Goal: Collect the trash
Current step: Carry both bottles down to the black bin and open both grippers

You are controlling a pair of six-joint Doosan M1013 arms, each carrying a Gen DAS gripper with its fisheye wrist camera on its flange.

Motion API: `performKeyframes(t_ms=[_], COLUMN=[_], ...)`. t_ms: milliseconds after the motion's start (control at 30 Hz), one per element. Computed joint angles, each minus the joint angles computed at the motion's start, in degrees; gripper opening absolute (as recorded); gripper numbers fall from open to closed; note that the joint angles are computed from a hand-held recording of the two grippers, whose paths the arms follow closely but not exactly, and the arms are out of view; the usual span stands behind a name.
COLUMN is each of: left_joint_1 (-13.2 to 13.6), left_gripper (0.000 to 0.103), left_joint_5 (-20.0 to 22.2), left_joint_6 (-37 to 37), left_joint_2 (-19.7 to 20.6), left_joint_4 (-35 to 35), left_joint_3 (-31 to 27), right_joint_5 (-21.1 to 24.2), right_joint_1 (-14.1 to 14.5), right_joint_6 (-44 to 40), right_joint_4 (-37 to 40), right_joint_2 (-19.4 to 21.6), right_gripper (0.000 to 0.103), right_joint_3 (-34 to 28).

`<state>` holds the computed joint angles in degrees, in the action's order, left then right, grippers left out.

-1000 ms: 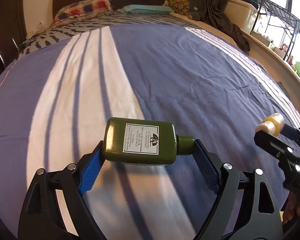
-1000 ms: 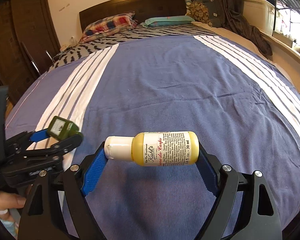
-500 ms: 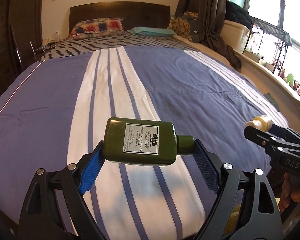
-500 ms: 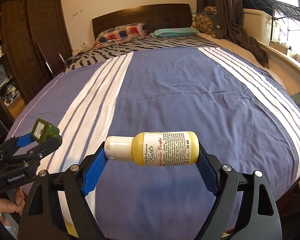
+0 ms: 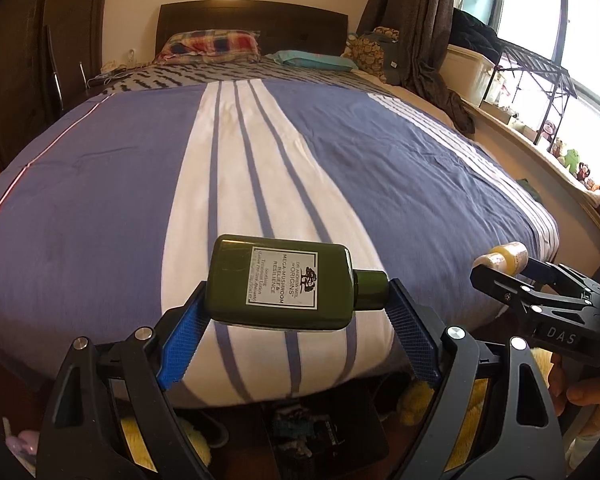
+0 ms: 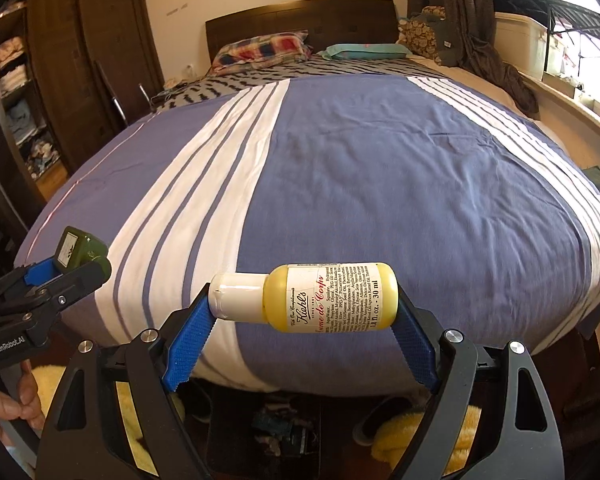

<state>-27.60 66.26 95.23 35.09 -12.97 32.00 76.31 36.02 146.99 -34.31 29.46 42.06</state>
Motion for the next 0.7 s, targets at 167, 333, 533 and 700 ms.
performKeyframes(t_ms=[167, 333, 533, 700], left_joint_1=[0.1, 0.2, -0.1, 0.0], left_gripper=[0.082, 0.082, 0.082, 0.082], left_joint_5=[-2.7, -2.7, -1.2, 1.2], left_joint_6=[0.3, 1.3, 2.0, 1.8], left_joint_2=[-5.0, -7.6, -8.6, -8.0], left_joint_4=[0.4, 0.3, -0.1, 0.2], left_joint_3=[10.1, 16.1, 20.0, 21.0], right_joint_5=[-0.1, 0.0, -0.2, 0.4], right_joint_1=[1.3, 2.0, 2.2, 2.0], right_joint_6=[1.3, 2.1, 1.9, 1.3], right_joint_4=[1.2, 3.1, 6.4, 9.2], right_joint_2=[-1.2, -2.1, -2.3, -1.8], right_gripper=[0.084, 0.084, 0.084, 0.084], right_joint_3=[3.4, 6.5, 8.6, 9.6])
